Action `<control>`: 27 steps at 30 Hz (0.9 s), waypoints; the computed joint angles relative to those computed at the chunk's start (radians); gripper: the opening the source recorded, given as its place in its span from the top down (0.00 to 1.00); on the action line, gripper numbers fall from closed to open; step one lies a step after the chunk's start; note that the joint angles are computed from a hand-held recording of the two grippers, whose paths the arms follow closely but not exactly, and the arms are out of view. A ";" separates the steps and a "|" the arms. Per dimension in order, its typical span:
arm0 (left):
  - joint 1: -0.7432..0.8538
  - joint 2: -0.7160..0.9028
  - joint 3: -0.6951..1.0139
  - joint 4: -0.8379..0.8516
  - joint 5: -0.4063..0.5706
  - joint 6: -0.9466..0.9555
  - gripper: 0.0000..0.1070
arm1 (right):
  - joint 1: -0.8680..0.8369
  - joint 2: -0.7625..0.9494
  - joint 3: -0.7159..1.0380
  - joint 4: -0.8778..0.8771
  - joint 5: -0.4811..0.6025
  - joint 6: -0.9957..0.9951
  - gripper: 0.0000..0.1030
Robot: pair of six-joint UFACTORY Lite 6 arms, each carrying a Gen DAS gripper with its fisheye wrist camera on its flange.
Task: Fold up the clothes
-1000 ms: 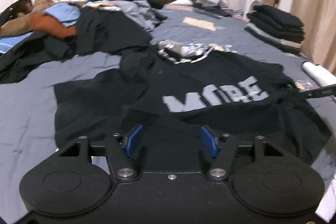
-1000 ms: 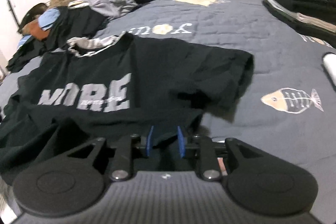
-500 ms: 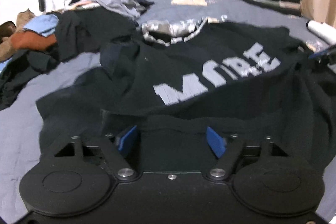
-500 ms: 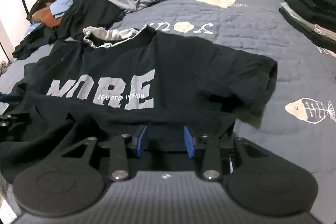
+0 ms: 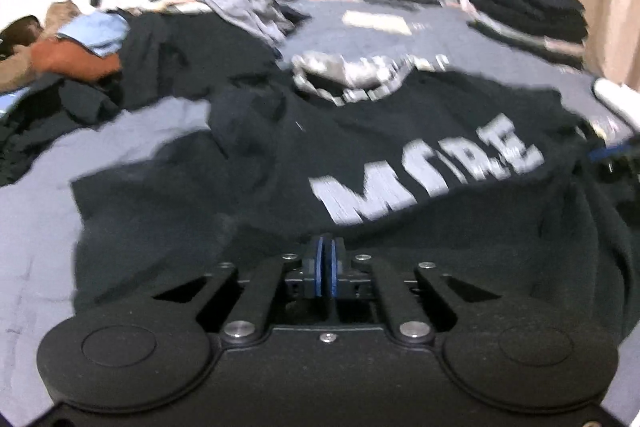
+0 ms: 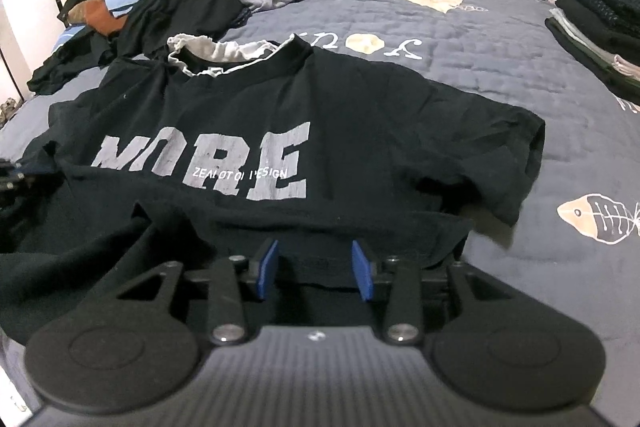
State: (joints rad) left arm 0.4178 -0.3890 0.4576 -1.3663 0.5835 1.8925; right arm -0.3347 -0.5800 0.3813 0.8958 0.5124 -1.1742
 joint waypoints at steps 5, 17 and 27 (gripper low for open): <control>0.100 -0.004 0.048 -0.034 0.057 -0.017 0.96 | -0.033 -0.008 0.000 0.014 0.020 -0.025 0.61; -0.007 -0.031 0.002 0.052 -0.045 -0.082 0.42 | -0.088 0.060 0.046 -0.013 0.090 -0.033 0.59; -0.051 -0.036 -0.031 0.043 -0.109 -0.053 0.38 | 0.104 0.000 -0.031 -0.018 -0.022 -0.078 0.52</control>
